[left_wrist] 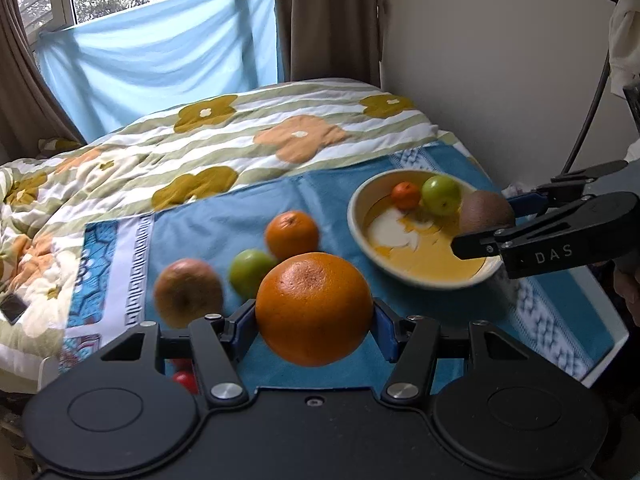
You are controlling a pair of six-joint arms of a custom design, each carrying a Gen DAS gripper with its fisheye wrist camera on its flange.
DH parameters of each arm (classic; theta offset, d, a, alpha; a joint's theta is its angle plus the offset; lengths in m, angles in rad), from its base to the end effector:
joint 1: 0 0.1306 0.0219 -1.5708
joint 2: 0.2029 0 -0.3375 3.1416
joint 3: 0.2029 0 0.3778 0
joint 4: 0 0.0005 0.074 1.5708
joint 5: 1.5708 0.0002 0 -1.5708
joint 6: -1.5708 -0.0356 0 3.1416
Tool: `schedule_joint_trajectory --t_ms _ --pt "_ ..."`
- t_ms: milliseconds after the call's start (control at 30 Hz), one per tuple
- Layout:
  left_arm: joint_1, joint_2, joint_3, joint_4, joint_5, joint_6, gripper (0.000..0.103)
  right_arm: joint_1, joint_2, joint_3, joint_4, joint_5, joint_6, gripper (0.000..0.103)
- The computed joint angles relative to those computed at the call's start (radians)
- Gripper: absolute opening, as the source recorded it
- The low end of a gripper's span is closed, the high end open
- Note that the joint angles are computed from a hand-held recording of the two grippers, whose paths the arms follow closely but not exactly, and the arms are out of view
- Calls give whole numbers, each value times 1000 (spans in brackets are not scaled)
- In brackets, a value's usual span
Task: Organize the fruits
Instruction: 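Lower the orange into the bowl and open the left tool while the right tool carries the kiwi over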
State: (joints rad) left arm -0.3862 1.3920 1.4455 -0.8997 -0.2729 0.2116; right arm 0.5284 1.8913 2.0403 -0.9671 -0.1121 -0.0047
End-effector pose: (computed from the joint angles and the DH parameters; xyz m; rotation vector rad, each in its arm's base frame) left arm 0.4471 -0.1720 0.4070 0.0839 2.3751 0.0465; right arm 0.5499 0.3251 0.3990 -0.6773 2.3203 0.3823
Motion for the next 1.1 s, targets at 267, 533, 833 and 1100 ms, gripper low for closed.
schedule_joint_trajectory --t_ms 267,533,833,1100 --pt "-62 144 124 19 -42 36 63 -91 15 9 -1 -38 63 81" --pt "-68 303 259 15 18 2 63 -147 68 47 -6 -39 54 81" --pt "-63 480 423 -17 115 -90 63 -170 104 70 -7 -10 -14 81" --pt "-71 585 555 -81 177 -137 63 -182 115 79 -10 10 -70 81"
